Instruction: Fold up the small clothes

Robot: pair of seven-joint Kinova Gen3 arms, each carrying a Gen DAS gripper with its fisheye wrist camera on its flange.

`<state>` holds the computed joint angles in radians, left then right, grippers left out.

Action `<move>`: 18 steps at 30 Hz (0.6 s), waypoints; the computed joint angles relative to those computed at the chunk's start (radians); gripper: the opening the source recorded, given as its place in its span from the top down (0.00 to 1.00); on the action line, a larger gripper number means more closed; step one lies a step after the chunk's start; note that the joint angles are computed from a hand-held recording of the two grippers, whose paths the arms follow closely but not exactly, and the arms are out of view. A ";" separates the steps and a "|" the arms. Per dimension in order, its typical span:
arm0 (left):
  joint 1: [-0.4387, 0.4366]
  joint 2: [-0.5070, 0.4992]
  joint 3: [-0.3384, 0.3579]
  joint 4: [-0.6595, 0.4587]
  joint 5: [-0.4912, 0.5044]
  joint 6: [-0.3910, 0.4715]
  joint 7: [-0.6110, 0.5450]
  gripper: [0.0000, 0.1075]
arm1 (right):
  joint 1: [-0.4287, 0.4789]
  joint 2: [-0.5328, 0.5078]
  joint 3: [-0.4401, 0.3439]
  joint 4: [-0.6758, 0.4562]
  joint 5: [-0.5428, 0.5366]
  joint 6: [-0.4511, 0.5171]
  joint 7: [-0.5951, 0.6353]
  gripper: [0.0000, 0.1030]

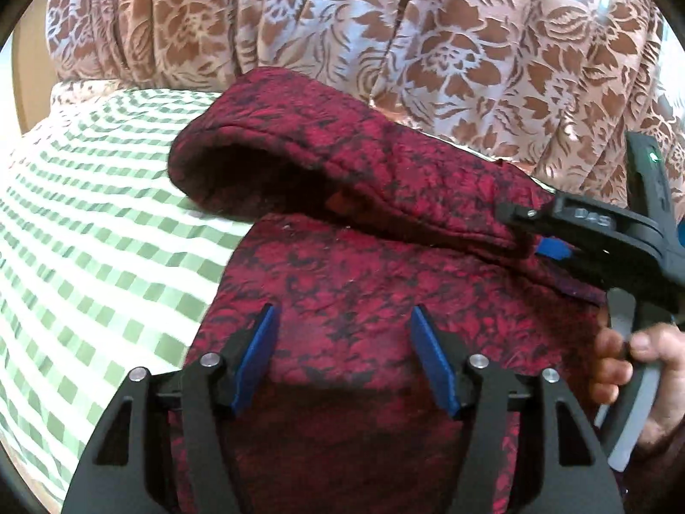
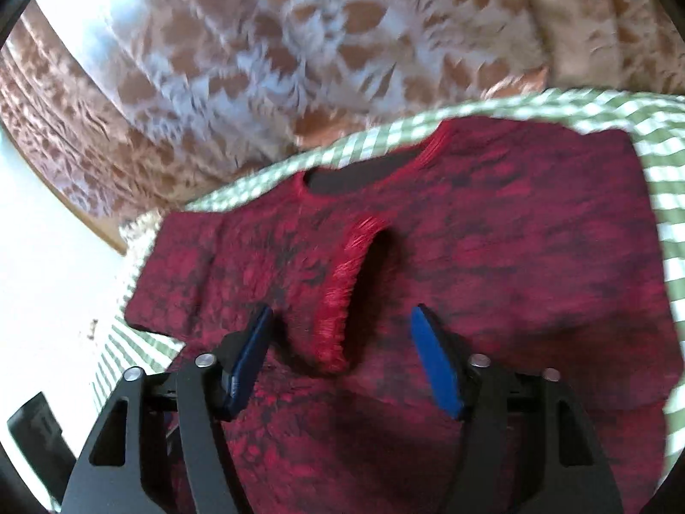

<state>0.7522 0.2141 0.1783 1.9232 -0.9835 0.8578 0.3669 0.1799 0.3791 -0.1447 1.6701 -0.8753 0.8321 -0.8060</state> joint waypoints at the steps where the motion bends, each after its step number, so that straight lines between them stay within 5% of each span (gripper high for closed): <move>1: -0.001 -0.002 0.000 0.002 -0.001 -0.004 0.002 0.42 | -0.034 0.006 0.010 -0.012 0.033 -0.016 -0.031 0.61; 2: 0.001 -0.005 0.000 0.006 -0.005 -0.003 0.007 0.42 | -0.049 0.000 0.012 -0.013 0.049 -0.033 -0.046 0.77; 4: 0.006 -0.006 0.001 0.007 -0.014 0.011 0.016 0.42 | -0.049 -0.017 0.008 -0.022 0.046 -0.037 -0.052 0.87; 9: -0.006 -0.023 0.003 0.024 -0.014 0.013 0.059 0.42 | 0.028 -0.093 -0.015 0.009 -0.093 -0.027 0.085 0.88; 18: -0.031 -0.049 0.029 0.057 0.010 0.044 0.076 0.42 | 0.083 -0.143 0.089 0.020 -0.231 0.002 0.214 0.90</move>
